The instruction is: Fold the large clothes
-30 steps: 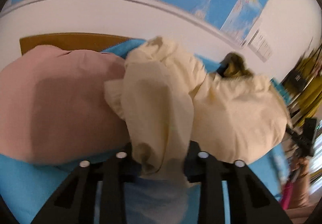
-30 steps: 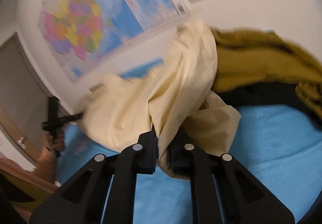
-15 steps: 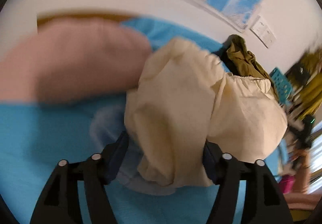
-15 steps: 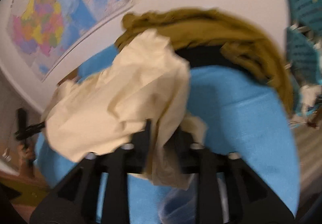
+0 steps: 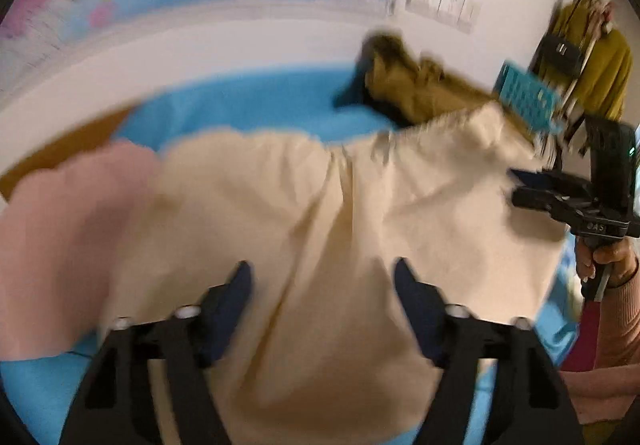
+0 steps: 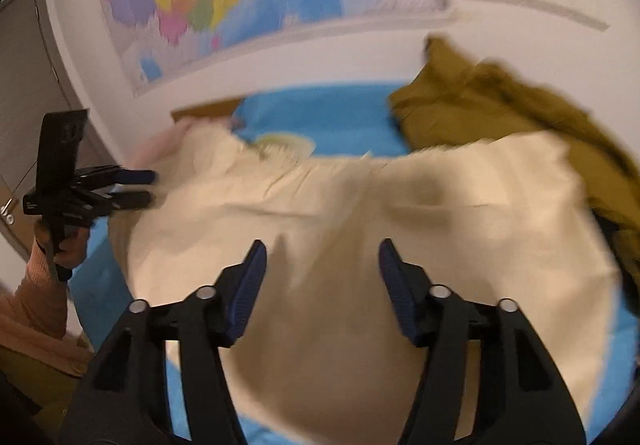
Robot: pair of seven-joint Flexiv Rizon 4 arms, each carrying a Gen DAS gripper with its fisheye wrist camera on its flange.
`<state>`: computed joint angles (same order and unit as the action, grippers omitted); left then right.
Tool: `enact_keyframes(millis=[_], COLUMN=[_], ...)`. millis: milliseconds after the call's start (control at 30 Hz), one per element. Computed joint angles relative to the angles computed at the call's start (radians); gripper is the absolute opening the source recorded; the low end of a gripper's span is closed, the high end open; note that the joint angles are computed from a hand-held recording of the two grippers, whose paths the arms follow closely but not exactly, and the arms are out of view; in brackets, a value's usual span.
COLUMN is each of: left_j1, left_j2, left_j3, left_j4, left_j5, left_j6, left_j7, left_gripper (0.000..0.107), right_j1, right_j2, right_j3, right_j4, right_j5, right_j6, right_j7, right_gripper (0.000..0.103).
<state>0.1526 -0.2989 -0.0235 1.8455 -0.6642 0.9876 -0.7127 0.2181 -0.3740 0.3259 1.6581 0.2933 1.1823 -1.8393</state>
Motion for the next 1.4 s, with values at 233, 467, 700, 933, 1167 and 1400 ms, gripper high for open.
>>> enact_keyframes(millis=[233, 467, 700, 933, 1167, 1400], left_j1=[0.011, 0.046, 0.077, 0.057, 0.049, 0.013], left_j2=[-0.099, -0.171, -0.053, -0.052, -0.011, 0.094], left_j3=[-0.009, -0.032, -0.08, -0.04, -0.04, -0.012], left_j4=[-0.115, -0.176, -0.021, 0.011, 0.06, 0.192], left_j5=[0.054, 0.055, -0.144, -0.196, -0.269, -0.412], left_j6=[-0.039, -0.028, 0.066, 0.062, 0.113, 0.217], left_j7=[-0.119, -0.204, 0.018, 0.092, 0.136, 0.25], left_gripper=[0.01, 0.012, 0.059, 0.062, 0.067, 0.073], right_j1=[0.019, 0.004, -0.179, -0.157, -0.127, -0.251], right_j2=[-0.062, -0.13, -0.022, 0.009, 0.052, 0.107], right_j3=[-0.002, -0.005, 0.136, -0.048, -0.076, 0.182], right_j4=[-0.038, -0.097, -0.035, 0.04, 0.135, 0.095], right_j5=[-0.049, -0.115, 0.158, 0.162, 0.07, 0.291], right_j6=[0.094, 0.011, 0.086, 0.06, 0.212, 0.189], right_j7=[0.066, 0.119, -0.064, 0.111, 0.231, -0.139], right_gripper=[0.003, 0.005, 0.035, 0.0, 0.016, 0.04])
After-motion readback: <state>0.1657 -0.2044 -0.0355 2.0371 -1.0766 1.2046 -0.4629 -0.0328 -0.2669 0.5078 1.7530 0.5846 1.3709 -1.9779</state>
